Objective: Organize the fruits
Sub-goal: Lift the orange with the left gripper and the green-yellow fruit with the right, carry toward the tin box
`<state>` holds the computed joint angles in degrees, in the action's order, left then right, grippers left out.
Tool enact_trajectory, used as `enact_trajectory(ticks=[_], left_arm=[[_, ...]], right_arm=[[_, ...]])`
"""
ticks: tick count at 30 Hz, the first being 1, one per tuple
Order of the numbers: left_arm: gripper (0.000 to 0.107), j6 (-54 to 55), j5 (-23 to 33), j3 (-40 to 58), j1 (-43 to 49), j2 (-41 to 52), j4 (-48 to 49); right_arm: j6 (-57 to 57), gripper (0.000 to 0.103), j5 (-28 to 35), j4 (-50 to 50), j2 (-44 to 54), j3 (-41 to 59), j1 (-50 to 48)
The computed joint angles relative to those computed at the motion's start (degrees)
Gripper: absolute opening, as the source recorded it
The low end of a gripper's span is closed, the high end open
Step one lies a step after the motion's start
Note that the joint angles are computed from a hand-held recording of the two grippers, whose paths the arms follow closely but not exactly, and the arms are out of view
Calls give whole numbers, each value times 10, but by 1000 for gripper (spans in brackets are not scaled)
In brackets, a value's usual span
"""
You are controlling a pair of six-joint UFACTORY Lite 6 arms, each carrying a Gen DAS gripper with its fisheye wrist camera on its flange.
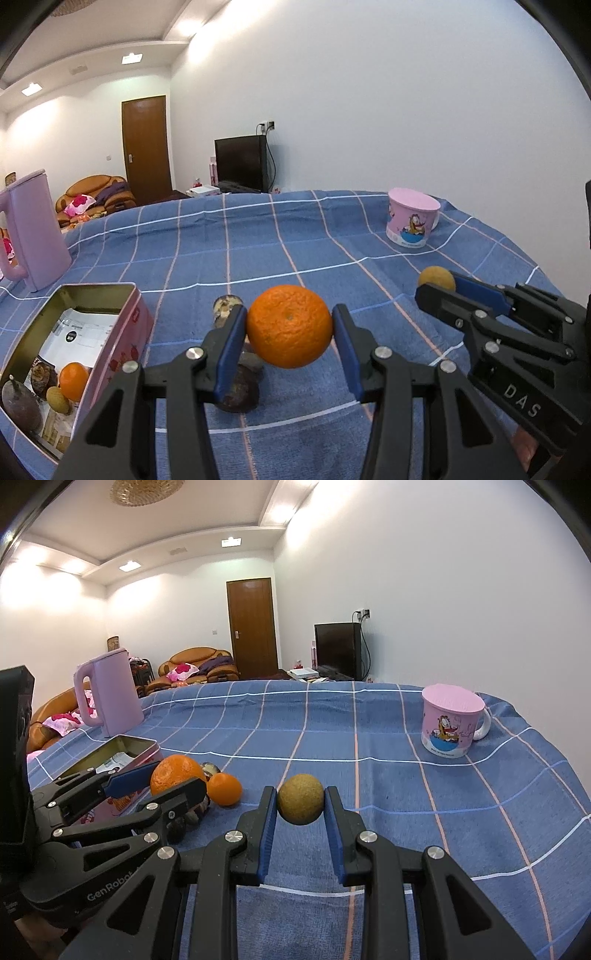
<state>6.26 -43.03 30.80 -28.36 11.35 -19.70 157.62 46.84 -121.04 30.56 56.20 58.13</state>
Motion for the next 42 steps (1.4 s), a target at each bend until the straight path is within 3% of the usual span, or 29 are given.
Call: enact_trajectory(ticks=[42], left_arm=[[49,56,-153,-80,-65,-45,-121]], right_arm=[[-8,27,103,15,-14,-31,55]])
